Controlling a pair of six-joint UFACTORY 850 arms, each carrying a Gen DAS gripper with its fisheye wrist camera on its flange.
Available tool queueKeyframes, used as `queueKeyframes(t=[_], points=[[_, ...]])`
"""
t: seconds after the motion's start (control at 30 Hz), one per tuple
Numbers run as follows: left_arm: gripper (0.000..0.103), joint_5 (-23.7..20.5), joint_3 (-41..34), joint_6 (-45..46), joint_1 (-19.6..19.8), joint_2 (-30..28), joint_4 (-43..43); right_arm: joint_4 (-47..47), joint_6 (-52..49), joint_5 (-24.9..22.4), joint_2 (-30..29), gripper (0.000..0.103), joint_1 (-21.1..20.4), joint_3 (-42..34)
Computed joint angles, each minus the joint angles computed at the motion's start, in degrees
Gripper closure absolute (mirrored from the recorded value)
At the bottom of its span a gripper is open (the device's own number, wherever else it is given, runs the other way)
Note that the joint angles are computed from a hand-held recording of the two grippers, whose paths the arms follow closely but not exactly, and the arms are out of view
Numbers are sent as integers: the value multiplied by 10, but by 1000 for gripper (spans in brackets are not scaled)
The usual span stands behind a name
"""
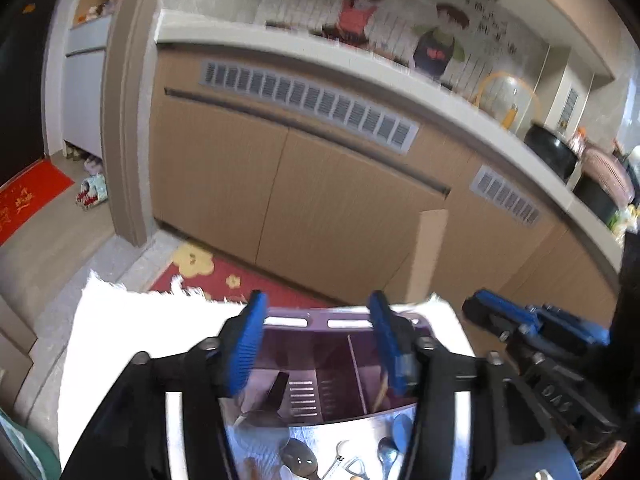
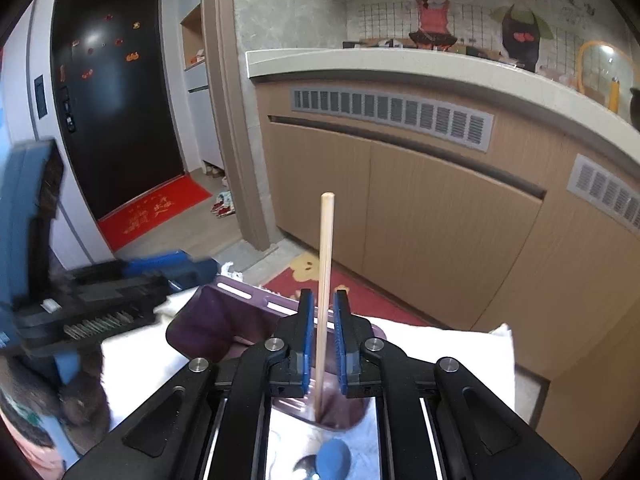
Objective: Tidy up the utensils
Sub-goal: 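Carry the dark spoon over the caddy and release it while the right tool drops the chopstick in, then lower the right tool onto the wooden spoon handle and grasp it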
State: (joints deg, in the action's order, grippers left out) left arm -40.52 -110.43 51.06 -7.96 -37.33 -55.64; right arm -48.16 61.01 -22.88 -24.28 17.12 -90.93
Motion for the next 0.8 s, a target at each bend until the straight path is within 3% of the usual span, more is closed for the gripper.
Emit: queueKeyframes(t=[0.1,0.17,0.3,0.5,0.63,0.8], points=[[30,32,58,55,13,46,-46,-61,64,-5,29,68,9,39],[27,46,93,73,19,72,-48,-84,92,-7,48,63,15,66],[27,33,148,72,30,105,-2,-68,95,-6,83,62,29,124],[27,22,255,70,37,148,76,65,16,22,104,62,48,202],[27,41,319,76,32,176,136,140,-35,25,99,62,61,228],[27,57,365,90,37,204,137,207,-91,33,93,62,69,241]])
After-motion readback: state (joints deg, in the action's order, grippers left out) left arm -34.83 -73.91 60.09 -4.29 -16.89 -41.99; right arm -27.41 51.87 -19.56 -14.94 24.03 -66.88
